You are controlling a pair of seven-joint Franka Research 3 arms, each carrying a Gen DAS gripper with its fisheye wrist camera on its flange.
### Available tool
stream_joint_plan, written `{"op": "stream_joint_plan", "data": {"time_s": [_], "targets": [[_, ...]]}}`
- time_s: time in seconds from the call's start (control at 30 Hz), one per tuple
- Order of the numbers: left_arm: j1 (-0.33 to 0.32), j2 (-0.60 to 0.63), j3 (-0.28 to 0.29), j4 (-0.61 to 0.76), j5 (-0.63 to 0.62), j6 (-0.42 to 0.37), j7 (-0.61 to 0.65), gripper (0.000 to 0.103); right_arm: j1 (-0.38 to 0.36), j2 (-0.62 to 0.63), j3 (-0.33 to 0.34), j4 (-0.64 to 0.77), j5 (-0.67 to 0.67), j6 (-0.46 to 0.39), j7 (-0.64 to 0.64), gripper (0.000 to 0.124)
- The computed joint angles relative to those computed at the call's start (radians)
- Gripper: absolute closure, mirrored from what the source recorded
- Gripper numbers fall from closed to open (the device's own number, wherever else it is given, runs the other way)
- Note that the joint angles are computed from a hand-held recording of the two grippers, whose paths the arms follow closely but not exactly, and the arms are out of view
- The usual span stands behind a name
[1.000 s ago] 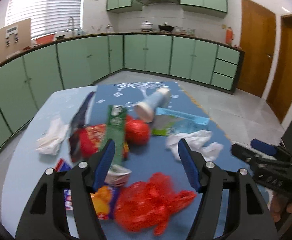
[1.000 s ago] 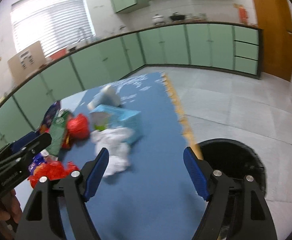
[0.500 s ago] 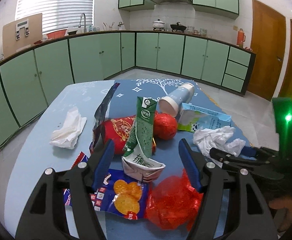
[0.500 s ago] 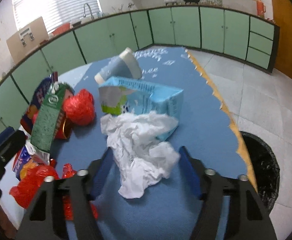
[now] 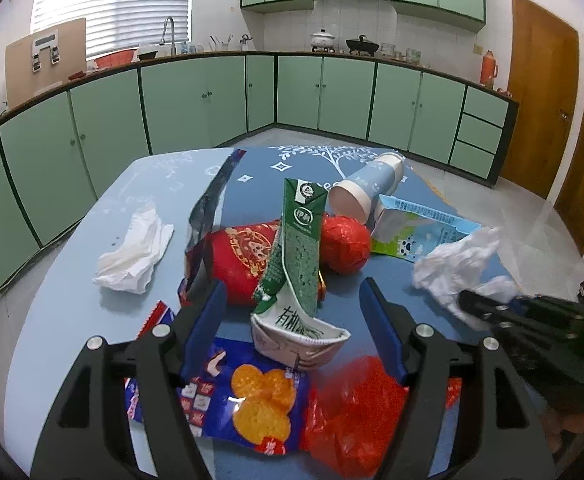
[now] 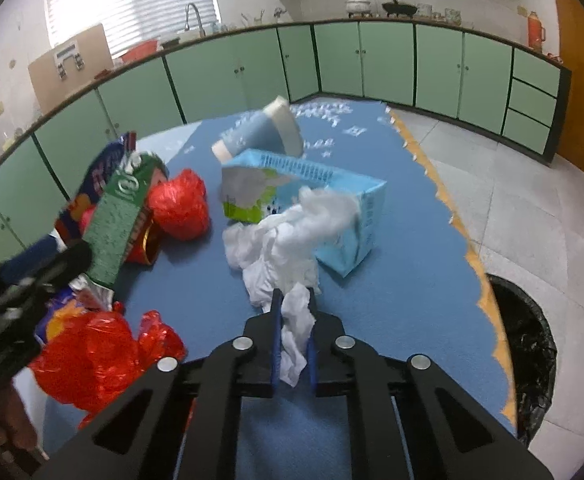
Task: Collect trash
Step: 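Grasp the white tissue with the right tool while the left tool grasps the green milk carton, then lift the tissue and green carton and carry them over the bin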
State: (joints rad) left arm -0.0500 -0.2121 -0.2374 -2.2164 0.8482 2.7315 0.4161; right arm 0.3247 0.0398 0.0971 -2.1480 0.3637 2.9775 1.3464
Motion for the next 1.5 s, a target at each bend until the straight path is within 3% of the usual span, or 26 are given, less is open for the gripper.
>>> {"op": "stream_joint_plan", "data": {"time_s": [0.33,0.43,0.47,1.1,1.37,1.5], "targets": [[-0.037,0.126,0.028,0.105,-0.061,-0.037,0.072,0.036,-0.008,-0.029,-0.006,-0.007,0.064,0.0,-0.054,0.114],[-0.049,0.136,0.043,0.111,-0.126,-0.029,0.123,0.053,-0.011,-0.029,-0.009,-0.006,0.06,0.001,-0.046,0.114],[-0.051,0.138,0.048,0.108,-0.156,-0.018,0.141,0.053,-0.011,-0.029,-0.009,-0.007,0.058,0.003,-0.041,0.114],[0.009,-0.005,0.015,0.02,-0.092,0.13,0.052,0.054,-0.018,-0.081,-0.022,-0.031,0.116,0.034,-0.066,0.114],[-0.052,0.05,0.045,0.015,-0.305,0.05,0.255,0.054,-0.022,-0.094,-0.026,-0.05,0.111,0.027,-0.045,0.114],[-0.052,0.073,0.034,0.032,-0.305,0.001,0.269,0.05,-0.023,-0.088,-0.026,-0.048,0.104,0.014,-0.036,0.114]]}}
